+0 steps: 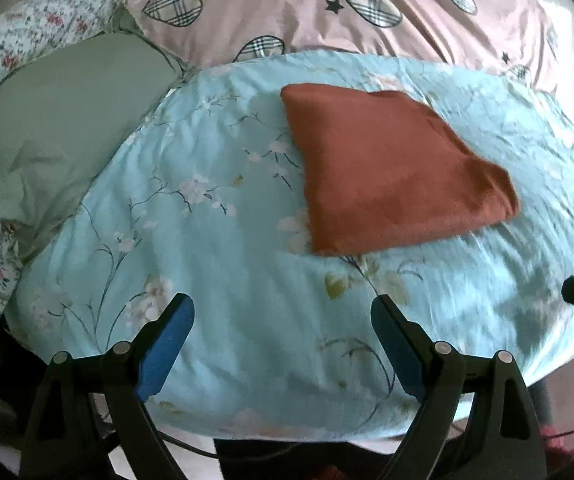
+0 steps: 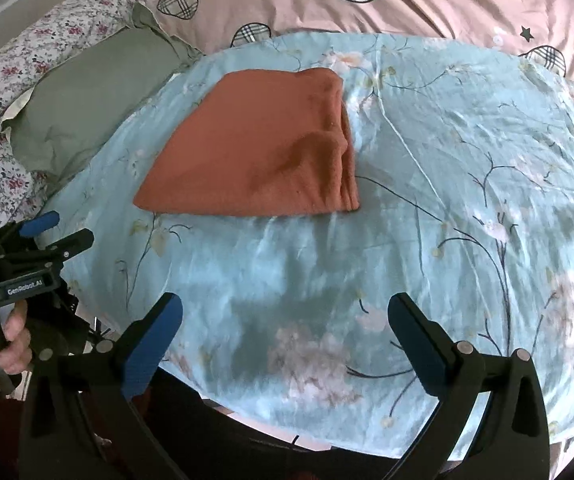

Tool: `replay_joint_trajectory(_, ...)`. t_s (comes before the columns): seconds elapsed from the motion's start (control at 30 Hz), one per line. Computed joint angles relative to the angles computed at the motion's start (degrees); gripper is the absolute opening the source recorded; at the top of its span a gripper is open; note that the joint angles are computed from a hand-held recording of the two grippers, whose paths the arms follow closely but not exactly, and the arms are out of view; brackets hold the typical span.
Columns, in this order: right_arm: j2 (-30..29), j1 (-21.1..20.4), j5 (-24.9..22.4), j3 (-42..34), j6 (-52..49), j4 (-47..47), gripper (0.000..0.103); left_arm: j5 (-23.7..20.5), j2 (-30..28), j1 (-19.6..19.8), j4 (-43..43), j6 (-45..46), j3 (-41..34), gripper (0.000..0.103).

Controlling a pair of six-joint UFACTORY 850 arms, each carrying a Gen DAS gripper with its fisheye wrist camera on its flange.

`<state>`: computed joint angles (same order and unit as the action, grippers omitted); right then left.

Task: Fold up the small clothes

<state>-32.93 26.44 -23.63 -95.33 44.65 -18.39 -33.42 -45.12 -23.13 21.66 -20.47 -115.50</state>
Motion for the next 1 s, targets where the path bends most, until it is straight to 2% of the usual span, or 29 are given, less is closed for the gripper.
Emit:
replay_joint_trajectory(0.1,0.2,0.3,-0.4,-0.4,0.8,-1.6,0.102,0.6,1.5,-0.7,2.8,-1.1,1.9,0.091)
replay_joint_trajectory(0.27,-0.2,0.4,-0.4,-2.7,-1.3,-1.9,0.102,0.8,1.7,-1.2,5.5,-2.0,1.2,0.093)
replay_joint_trajectory(0.43,-2.2,0.3,-1.1,-5.9,-3.0,-2.1,0.102,1.8,1.3,-1.3,5.2,-1.4,-0.6,0.102)
replay_joint_trajectory(0.6,-4.1,0.0,-1.0,-7.7,-5.9,1.1,0.102,1.0,-1.4,-1.5,4.7,-1.3,-4.6,0.102)
replay_joint_trajectory(1.0,-9.7,-0.8,-4.4,-15.5,-14.4,8.5,0.102,-4.1,-9.4,-1.2,-0.3,2.8,-16.8,0.102)
